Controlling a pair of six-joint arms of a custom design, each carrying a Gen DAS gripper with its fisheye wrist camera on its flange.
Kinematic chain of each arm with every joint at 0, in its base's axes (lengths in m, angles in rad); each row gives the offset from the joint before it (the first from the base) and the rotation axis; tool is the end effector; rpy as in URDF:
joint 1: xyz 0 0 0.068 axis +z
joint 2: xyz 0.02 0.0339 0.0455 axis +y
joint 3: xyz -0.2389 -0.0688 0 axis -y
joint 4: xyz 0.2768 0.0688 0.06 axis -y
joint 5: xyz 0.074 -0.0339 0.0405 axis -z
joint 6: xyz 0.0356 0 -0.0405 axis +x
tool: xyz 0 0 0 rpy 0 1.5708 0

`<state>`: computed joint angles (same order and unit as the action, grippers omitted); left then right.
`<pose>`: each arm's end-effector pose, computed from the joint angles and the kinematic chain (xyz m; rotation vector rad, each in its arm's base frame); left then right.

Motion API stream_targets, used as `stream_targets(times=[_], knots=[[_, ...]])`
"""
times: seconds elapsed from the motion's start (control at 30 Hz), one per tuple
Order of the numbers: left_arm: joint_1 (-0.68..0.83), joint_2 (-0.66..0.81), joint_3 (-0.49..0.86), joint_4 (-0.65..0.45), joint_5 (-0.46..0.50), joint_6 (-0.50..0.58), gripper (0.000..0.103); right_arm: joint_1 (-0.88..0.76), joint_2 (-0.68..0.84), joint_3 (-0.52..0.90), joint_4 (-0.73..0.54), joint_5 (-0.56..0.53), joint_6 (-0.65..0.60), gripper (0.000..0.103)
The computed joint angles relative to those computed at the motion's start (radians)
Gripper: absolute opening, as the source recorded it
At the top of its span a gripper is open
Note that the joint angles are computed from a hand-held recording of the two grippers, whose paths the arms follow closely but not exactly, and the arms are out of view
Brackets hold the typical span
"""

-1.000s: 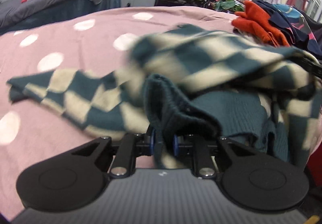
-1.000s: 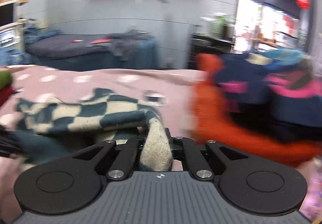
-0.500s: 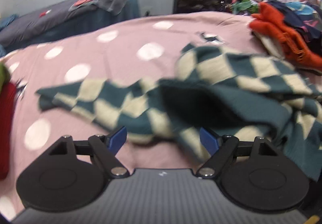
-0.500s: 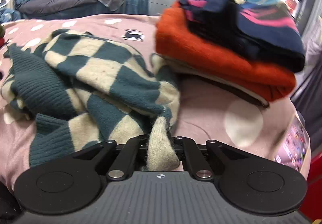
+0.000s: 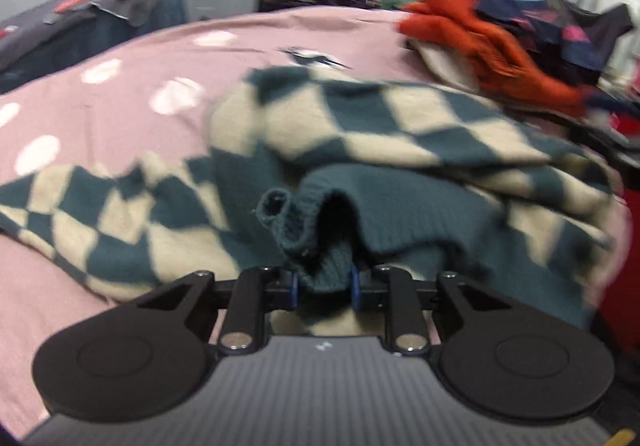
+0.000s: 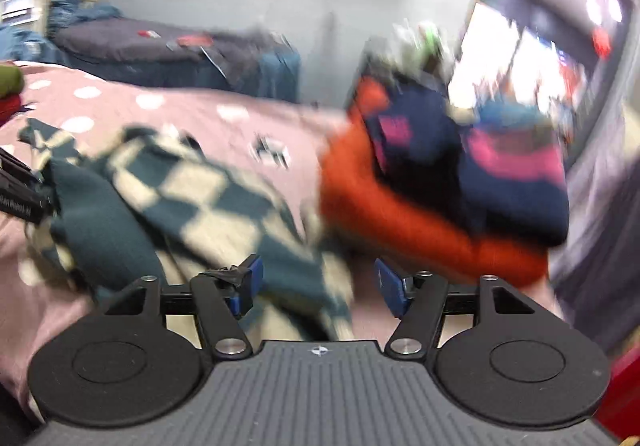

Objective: Fold small clothes

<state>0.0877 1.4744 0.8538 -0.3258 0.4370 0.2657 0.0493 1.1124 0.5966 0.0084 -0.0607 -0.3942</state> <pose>0.3193 0.0129 0.1529 0.3892 2.4031 -0.3930 0.2800 0.0160 0.1902 -0.4937 2.0211 -0.1477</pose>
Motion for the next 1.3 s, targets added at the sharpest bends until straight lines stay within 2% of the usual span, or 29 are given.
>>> stream_targets(times=[0.07, 0.17, 0.3, 0.4, 0.47, 0.5, 0.53, 0.57, 0.63, 0.67, 0.77, 0.83, 0.9, 0.97, 1.03, 1.1, 1.17, 1.23, 1.3], knots=[[-0.017, -0.091, -0.059, -0.058, 0.0, 0.073, 0.022, 0.034, 0.087, 0.061, 0.026, -0.071, -0.075, 0.101], [-0.045, -0.193, -0.139, -0.124, -0.035, 0.172, 0.022, 0.138, 0.213, 0.149, 0.066, -0.117, -0.123, 0.099], [-0.049, -0.247, -0.197, -0.168, -0.036, 0.225, 0.021, 0.3, 0.433, 0.365, -0.047, -0.145, -0.127, 0.102], [-0.025, -0.239, -0.199, -0.169, -0.018, 0.216, 0.021, 0.406, 0.597, 0.503, -0.15, -0.088, -0.104, 0.101], [-0.004, -0.218, -0.183, -0.179, 0.002, 0.21, 0.022, 0.447, 0.705, 0.556, -0.134, -0.006, -0.1, 0.099], [0.001, -0.215, -0.182, -0.181, 0.0, 0.21, 0.024, 0.469, 0.745, 0.573, -0.123, 0.067, -0.102, 0.083], [0.005, -0.214, -0.182, -0.182, -0.001, 0.212, 0.026, 0.476, 0.764, 0.579, -0.112, 0.122, -0.086, 0.014], [0.013, -0.214, -0.184, -0.186, 0.003, 0.217, 0.026, 0.463, 0.756, 0.567, -0.092, 0.124, -0.045, 0.016], [0.027, -0.213, -0.192, -0.183, 0.014, 0.22, 0.029, 0.393, 0.668, 0.496, -0.041, 0.002, 0.082, 0.013], [0.034, -0.206, -0.192, -0.182, 0.018, 0.22, 0.029, 0.363, 0.622, 0.474, -0.039, -0.023, 0.122, 0.013], [0.042, -0.16, -0.167, -0.169, 0.018, 0.21, 0.035, 0.256, 0.45, 0.378, 0.022, -0.116, 0.193, 0.013], [0.04, -0.131, -0.132, -0.18, 0.006, 0.206, 0.043, 0.187, 0.343, 0.325, 0.096, -0.096, 0.186, 0.013], [0.058, -0.104, -0.081, -0.216, 0.011, 0.211, 0.044, 0.107, 0.242, 0.291, 0.172, -0.061, 0.179, 0.013], [0.095, -0.096, -0.033, -0.242, 0.045, 0.197, 0.049, 0.029, 0.191, 0.295, 0.223, -0.002, 0.17, 0.013], [0.147, -0.105, 0.003, -0.255, 0.1, 0.174, 0.072, -0.043, 0.138, 0.284, 0.25, 0.041, 0.181, 0.014], [0.198, -0.109, 0.051, -0.251, 0.146, 0.145, 0.085, -0.1, 0.083, 0.256, 0.239, 0.046, 0.166, 0.015], [0.234, -0.107, 0.089, -0.208, 0.167, 0.114, 0.092, -0.133, 0.041, 0.223, 0.198, 0.056, 0.128, 0.015], [0.247, -0.084, 0.111, -0.095, 0.117, 0.041, 0.103, -0.131, 0.02, 0.192, 0.138, 0.067, 0.132, 0.015], [0.226, 0.0, 0.155, 0.02, 0.031, -0.046, 0.103, -0.136, 0.02, 0.173, 0.066, 0.015, 0.121, 0.015]])
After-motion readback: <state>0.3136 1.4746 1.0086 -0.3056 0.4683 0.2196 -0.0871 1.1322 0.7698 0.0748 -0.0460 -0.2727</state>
